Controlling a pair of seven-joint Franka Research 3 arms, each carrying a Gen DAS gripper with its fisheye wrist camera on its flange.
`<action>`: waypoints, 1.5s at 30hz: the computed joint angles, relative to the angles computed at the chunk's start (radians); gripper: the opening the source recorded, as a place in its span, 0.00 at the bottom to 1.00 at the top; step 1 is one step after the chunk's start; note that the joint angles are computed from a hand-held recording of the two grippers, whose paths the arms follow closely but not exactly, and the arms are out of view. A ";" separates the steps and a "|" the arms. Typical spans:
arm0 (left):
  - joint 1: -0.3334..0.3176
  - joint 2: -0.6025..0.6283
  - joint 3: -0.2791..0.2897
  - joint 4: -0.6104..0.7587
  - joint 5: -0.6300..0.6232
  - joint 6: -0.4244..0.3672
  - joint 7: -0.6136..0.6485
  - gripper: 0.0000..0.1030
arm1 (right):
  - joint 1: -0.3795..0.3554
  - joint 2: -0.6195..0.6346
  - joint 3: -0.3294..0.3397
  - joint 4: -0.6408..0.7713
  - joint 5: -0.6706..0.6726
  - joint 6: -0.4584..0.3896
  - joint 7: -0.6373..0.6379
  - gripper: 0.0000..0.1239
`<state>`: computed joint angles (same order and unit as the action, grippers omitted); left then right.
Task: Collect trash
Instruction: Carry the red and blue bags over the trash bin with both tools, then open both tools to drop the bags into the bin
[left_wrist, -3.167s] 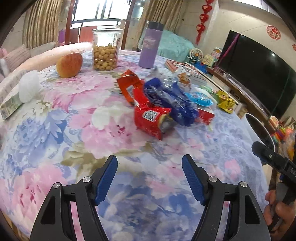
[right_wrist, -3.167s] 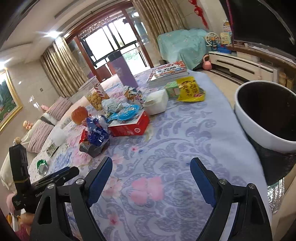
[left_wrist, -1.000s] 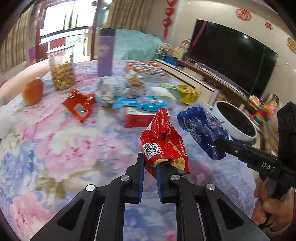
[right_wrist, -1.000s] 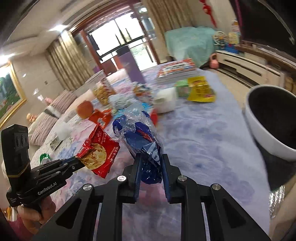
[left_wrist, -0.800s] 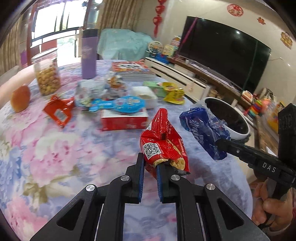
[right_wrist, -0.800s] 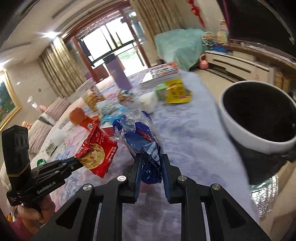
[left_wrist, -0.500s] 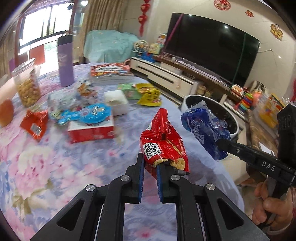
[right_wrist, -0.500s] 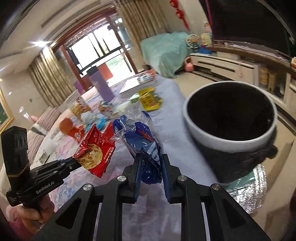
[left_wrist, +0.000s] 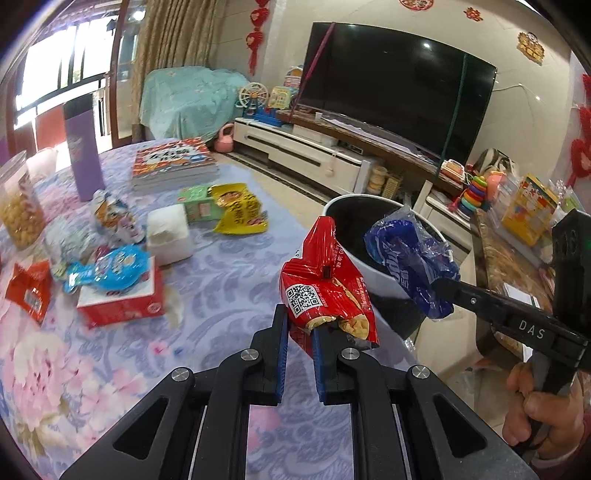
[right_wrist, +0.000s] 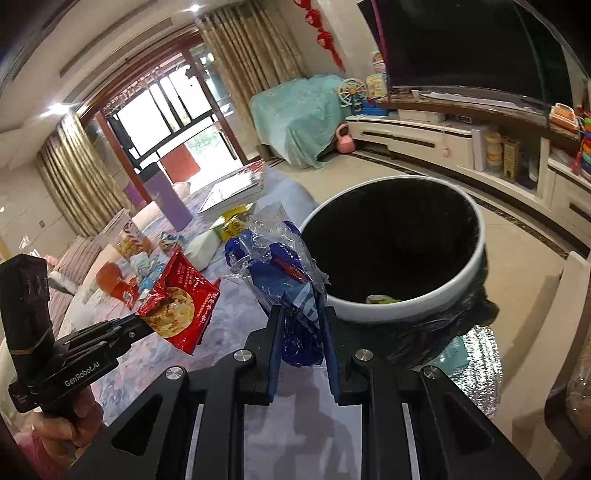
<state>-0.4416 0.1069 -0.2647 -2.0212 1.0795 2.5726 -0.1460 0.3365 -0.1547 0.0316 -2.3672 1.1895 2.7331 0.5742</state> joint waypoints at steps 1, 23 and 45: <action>0.001 0.013 0.001 0.015 -0.001 0.001 0.011 0.10 | -0.003 0.002 -0.003 0.001 0.000 0.000 0.001 0.16; -0.044 0.270 0.098 0.337 -0.106 0.031 0.255 0.11 | -0.072 0.112 0.000 0.119 -0.106 0.043 0.088 0.16; -0.080 0.491 0.165 0.624 -0.340 0.020 0.540 0.11 | -0.138 0.227 0.022 0.232 -0.250 0.015 0.191 0.20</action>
<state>-0.5217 0.5979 -0.0996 -1.3974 0.7400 2.5927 0.3939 0.1985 0.0724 0.0539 -2.1348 0.9397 2.7483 0.7651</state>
